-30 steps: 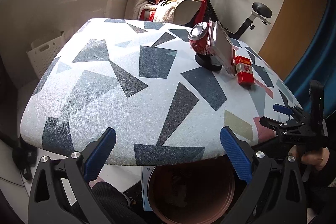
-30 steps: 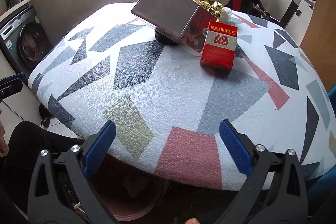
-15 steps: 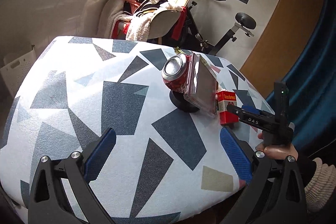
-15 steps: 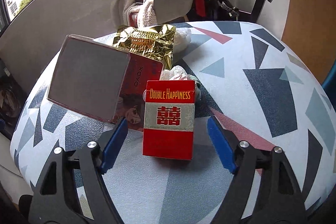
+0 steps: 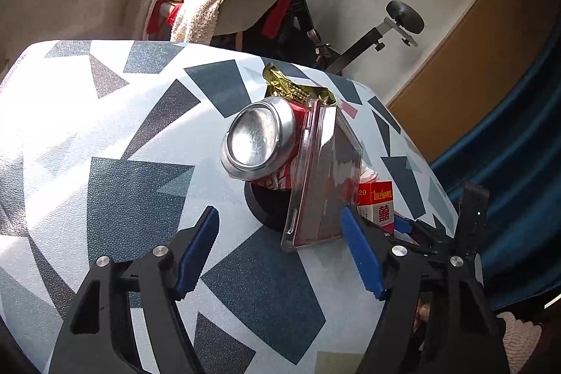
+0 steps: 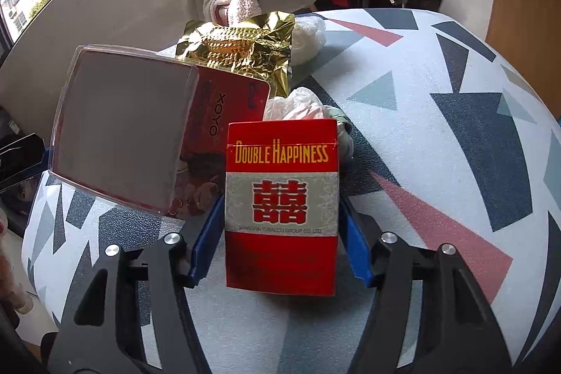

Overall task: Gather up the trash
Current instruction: 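Grasp the red Double Happiness cigarette pack with the right gripper, then grasp and lift the clear plastic case with the left gripper while the right gripper holds the pack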

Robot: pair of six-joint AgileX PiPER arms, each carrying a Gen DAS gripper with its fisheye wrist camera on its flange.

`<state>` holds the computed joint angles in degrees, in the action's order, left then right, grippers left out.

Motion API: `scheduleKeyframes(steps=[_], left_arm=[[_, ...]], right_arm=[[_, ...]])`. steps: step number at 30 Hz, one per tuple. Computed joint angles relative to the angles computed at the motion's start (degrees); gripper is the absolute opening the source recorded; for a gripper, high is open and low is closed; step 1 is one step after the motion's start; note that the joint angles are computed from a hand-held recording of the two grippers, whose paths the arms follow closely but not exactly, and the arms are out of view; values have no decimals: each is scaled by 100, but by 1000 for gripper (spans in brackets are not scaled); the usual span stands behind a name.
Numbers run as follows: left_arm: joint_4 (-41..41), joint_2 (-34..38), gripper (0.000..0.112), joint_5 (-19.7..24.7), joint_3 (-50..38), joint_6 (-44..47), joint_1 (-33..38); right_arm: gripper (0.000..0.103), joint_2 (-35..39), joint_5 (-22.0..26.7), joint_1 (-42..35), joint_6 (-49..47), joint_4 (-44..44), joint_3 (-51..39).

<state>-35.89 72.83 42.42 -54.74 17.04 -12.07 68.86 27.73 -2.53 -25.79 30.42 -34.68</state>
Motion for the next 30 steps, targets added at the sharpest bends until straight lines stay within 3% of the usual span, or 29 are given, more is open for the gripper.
scheduleKeyframes(steps=[5,11,14,18,30], left_arm=[[328,509,68,-65,-430,-289,-340],[-16,715,42,-278,-332,-252,-419],[98,499,32,-503,-184,-336,-572],[477,143,20,-365,-329,-535,-747],[1126,-977,16,348,-577,-860,-991]], right_arm=[[60,-24,40,-138,-270,287,66],[60,-89,71,-167,-325,364,119],[60,-145,39,-192,-405,411,150],[59,-335,189,-500,-1009,974,243],[59,-1410,1161,-1004,-717,619,330]])
